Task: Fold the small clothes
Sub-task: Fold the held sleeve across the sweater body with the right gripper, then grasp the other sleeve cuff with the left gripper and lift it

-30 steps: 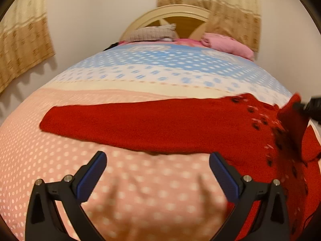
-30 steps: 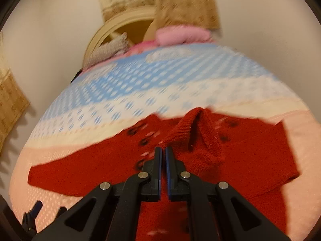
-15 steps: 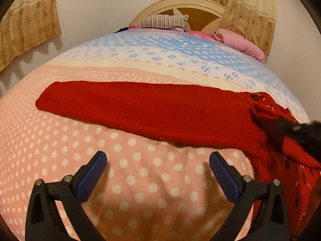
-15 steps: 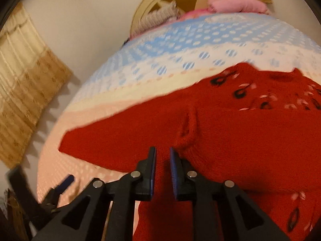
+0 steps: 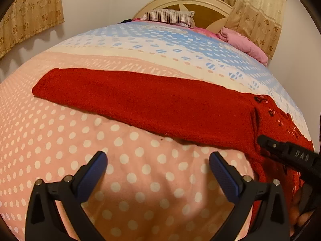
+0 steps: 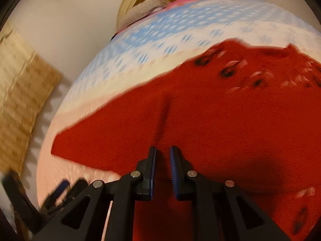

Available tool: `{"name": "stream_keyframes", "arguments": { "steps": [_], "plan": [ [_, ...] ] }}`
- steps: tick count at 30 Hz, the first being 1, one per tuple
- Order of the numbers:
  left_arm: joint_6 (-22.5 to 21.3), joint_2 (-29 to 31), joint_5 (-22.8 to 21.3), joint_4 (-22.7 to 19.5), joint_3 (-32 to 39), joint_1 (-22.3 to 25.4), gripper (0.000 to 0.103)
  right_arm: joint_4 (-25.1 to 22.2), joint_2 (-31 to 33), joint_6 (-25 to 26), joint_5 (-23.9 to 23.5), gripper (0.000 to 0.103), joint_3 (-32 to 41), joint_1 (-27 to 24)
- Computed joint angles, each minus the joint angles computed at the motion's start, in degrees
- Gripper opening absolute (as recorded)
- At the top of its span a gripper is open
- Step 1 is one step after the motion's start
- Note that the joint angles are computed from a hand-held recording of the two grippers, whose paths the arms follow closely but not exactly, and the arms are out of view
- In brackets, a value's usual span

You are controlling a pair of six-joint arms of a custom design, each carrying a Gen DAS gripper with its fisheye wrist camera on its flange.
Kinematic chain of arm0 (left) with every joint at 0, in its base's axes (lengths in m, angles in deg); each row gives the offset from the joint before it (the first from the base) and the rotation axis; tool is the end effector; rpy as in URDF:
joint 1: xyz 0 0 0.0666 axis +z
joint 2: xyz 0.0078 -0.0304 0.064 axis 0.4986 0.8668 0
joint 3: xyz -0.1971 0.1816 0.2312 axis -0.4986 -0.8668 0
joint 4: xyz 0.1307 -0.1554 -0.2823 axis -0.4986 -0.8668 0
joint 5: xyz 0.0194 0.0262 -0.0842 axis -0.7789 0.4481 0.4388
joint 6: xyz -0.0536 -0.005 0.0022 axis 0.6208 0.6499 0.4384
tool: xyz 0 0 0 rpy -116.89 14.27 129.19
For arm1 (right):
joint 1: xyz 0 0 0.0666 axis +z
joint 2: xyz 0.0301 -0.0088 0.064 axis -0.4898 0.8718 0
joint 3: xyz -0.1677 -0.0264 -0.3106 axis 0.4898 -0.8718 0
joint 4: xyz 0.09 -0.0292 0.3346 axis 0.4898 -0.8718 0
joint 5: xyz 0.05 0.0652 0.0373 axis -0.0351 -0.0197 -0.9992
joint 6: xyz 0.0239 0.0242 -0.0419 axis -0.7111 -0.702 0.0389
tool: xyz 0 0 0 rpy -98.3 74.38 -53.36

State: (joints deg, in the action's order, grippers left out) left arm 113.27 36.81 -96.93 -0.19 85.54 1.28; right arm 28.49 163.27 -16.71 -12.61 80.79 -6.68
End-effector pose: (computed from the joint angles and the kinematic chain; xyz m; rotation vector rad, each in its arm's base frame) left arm 0.2980 -0.1394 0.3345 -0.9634 2.2194 0.1637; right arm 0.4398 0.2011 0.3662 -0.6770 2.4730 0.7785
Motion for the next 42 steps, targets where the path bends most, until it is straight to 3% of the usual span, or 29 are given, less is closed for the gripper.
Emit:
{"name": "stream_keyframes", "arguments": {
  "steps": [2,6,11,13,17,20,22,25,26,27,30,35,37,38,40,42],
  "plan": [
    [0.01,-0.26,1.15,0.51,-0.42,0.54,0.103,0.40,-0.11,2.21,2.48,0.018,0.32,1.18],
    [0.19,-0.91,1.03,1.18,-1.01,0.35,0.103,-4.30,0.12,3.76,-2.40,0.018,3.44,-0.91],
    [0.10,-0.88,1.12,1.18,-1.04,0.45,0.103,4.33,-8.64,4.69,2.95,0.019,-3.19,-6.33],
    [0.01,-0.87,1.16,0.87,-1.01,0.51,0.103,4.83,-9.04,5.03,7.82,0.019,-3.60,-9.80],
    [0.08,0.11,1.02,-0.78,0.02,0.55,0.103,5.66,-7.41,3.08,12.56,0.019,-4.83,-16.01],
    [0.41,0.51,1.04,-1.89,0.56,0.75,0.103,4.45,-4.76,2.90,11.25,0.020,-5.37,-18.68],
    [0.78,-0.53,1.34,-2.62,0.27,1.08,0.103,6.58,-5.00,3.25,9.94,0.020,-6.63,-19.21],
    [2.37,-3.14,-2.00,-6.62,0.02,2.13,0.103,6.62,-4.95,4.27,10.45,0.033,-6.44,-18.57],
    [3.43,-4.01,-4.05,-8.43,0.01,2.73,0.103,6.91,-5.16,4.86,9.26,0.046,-6.86,-18.53],
    [4.56,-5.16,-6.01,-10.34,-0.09,3.86,0.103,7.09,-5.35,5.62,7.52,0.058,-7.23,-18.57],
    [5.01,-9.57,-6.47,-12.36,-1.31,11.34,0.103,7.56,-6.06,7.51,8.86,0.063,-8.18,-17.47],
    [1.24,-17.66,2.98,-1.51,-7.25,27.86,0.089,7.74,-6.50,8.91,11.64,0.069,-8.67,-16.05],
    [0.73,-17.13,6.89,1.74,-8.59,32.73,0.083,7.72,-6.43,9.00,11.37,0.069,-8.64,-16.20],
    [0.26,-15.97,9.62,3.19,-9.08,34.71,0.076,7.71,-6.45,8.99,11.30,0.069,-8.67,-16.23],
    [0.47,-13.30,11.50,3.67,-9.18,35.84,0.072,7.74,-6.48,8.98,11.22,0.069,-8.75,-16.28],
    [0.09,-10.90,6.83,2.57,-7.74,33.44,0.072,7.73,-6.42,9.00,11.27,0.070,-8.73,-16.26]
  ]
}}
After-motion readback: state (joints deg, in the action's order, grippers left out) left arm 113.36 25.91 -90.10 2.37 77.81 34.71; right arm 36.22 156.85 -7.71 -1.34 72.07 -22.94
